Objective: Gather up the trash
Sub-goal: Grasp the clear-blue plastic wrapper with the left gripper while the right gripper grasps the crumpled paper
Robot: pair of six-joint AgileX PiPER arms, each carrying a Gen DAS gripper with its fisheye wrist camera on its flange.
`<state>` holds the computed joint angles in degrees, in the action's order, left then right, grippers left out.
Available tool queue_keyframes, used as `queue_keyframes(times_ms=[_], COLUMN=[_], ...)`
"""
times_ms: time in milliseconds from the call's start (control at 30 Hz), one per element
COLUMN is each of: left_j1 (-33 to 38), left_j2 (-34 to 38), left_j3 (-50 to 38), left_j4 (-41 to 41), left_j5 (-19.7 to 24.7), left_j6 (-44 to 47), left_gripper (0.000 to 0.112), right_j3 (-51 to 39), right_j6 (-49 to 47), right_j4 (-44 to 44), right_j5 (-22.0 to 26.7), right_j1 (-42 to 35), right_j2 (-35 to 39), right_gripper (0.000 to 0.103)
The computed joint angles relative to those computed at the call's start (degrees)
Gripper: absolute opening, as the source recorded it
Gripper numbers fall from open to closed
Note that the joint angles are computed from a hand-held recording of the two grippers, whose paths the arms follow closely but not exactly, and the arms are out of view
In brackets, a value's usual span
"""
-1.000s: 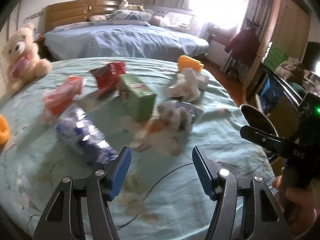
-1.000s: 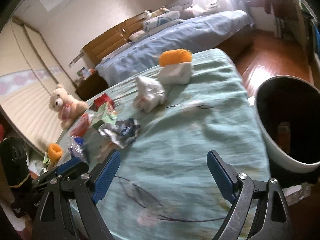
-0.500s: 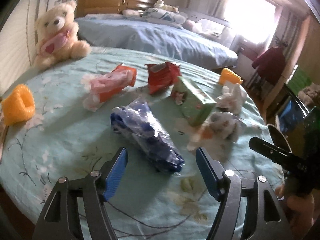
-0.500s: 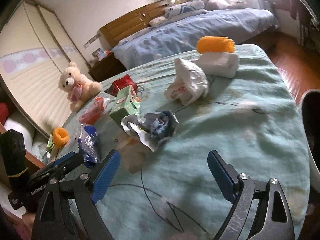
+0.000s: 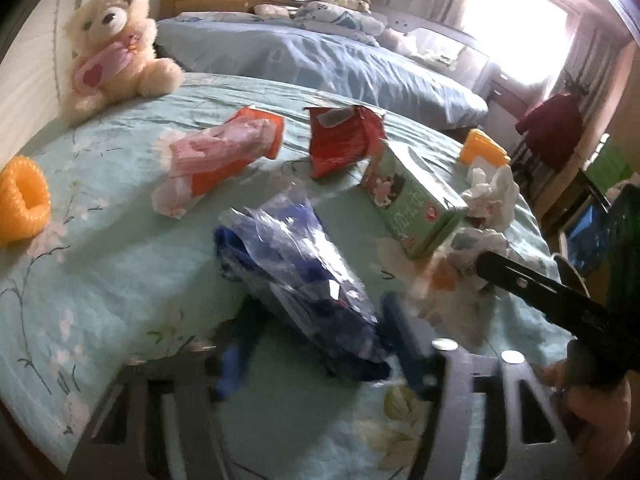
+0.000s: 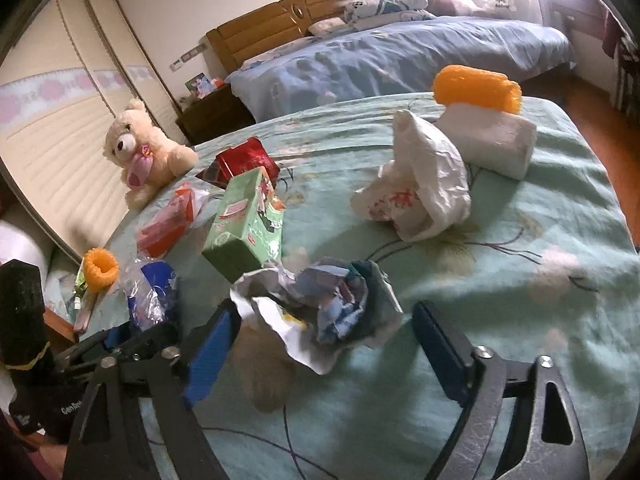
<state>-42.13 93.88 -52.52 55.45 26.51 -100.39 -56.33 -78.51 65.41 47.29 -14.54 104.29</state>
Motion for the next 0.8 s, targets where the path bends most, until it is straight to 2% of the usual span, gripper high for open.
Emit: queue_keyframes(times_ms=[33, 167, 333, 533, 700, 800], left_j1=[-0.1, -0.5, -2.9, -5.1, -5.3, -5.0], left_j2=[0.0, -0.5, -0.1, 1.0, 3.8, 6.1], left_j3=[0.2, 1.7, 1.1, -1.3, -5.4, -8.9], left_j4=[1.0, 4.5, 6.2, 6.0, 0.1, -5.8], left_j5=[-0.3, -2.3, -3.2, -4.4, -5.9, -7.2], left_j6=[-0.8, -3.1, -2.8, 0.0, 8.3, 16.5], left_gripper=[0.051, 0.046, 0.044, 0.044, 0.044, 0.044], right_j3=[0.1, 1.7, 3.2, 4.4, 3.4, 2.7], right_j6=[-0.2, -2.8, -3.6, -4.6, -4.2, -4.5], right_j4=[-0.1, 1.1, 0.6, 0.6, -0.4, -1.2], right_j5=[0.4, 1.6, 3.1, 6.3, 8.2, 8.4], right_j1=[-0.2, -2.1, -5.3, -12.6, -18.4, -21.7], right_j2=[0.1, -1.4, -2.8, -3.6, -2.8, -2.5], right_gripper=[0.05, 0.035, 0.032, 0.032, 0.032, 0.032])
